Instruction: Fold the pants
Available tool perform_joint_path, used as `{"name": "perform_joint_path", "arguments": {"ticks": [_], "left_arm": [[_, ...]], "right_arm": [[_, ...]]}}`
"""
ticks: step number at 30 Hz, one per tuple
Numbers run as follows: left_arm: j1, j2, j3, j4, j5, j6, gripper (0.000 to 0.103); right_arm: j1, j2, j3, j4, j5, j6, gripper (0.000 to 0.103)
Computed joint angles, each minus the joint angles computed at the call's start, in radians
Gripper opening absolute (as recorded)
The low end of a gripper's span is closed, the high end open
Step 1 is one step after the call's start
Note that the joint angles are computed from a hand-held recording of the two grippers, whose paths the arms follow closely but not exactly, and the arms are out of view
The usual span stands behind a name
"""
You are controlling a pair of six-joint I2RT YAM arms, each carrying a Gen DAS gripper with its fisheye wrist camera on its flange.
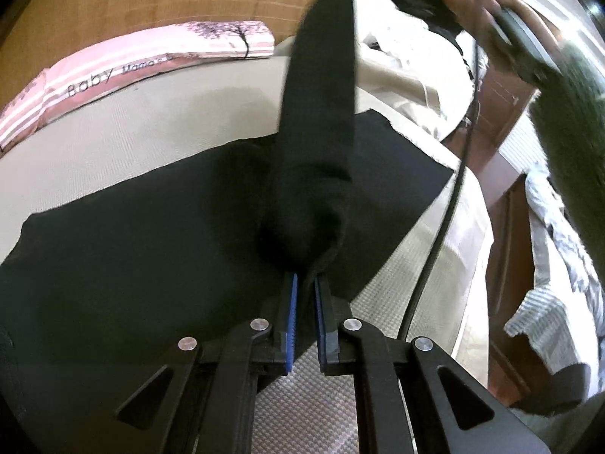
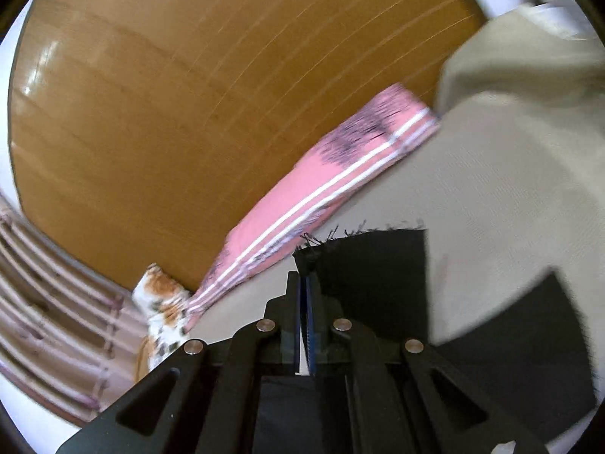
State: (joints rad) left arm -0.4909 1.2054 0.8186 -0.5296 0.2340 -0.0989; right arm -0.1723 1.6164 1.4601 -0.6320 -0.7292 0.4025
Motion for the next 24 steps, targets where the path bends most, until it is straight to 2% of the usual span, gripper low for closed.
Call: {"name": "perform_joint_path", "arguments": {"ticks": [3,7,10,14,17,20,21,24], "left_arm": [[-0.025,0.005,-0.003,-0.001,-0.012,0.015,0.009],[-0.054,0.021,-0.007,-0.005,-0.036,0.035,0.009],[-0.069,0.041,-0.01,-0.017,-0.048,0.046,0.009],[-0.092,0.053,-0.006,-0.031,-0.071,0.053,0.009],[-0.09,0.053,-0.002,-0.045,-0.074,0.063,0.009],[-0.075,0.037,0.0,-0.067,-0.055,0.077,0.01],[-0.058,0.03,0.006,-0.081,-0.036,0.084,0.01],[0.008,0.002,0.014,-0.129,0.036,0.106,0.011]], "right_arm": [[-0.152,-0.094,-0.133,-0.041,-0.001,-0.047,0.004],[-0.355,-0.14,-0.308,-0.114,0.031,-0.155,0.003],[-0.458,-0.123,-0.434,-0.126,0.076,-0.212,0.004],[-0.529,-0.081,-0.528,-0.089,0.088,-0.249,0.003],[-0.528,-0.082,-0.508,-0.113,0.076,-0.25,0.005],[-0.507,-0.067,-0.434,-0.184,0.14,-0.286,0.015],[-0.511,-0.072,-0.418,-0.199,0.155,-0.296,0.019],[-0.519,-0.059,-0.328,-0.24,0.159,-0.347,0.02]]}}
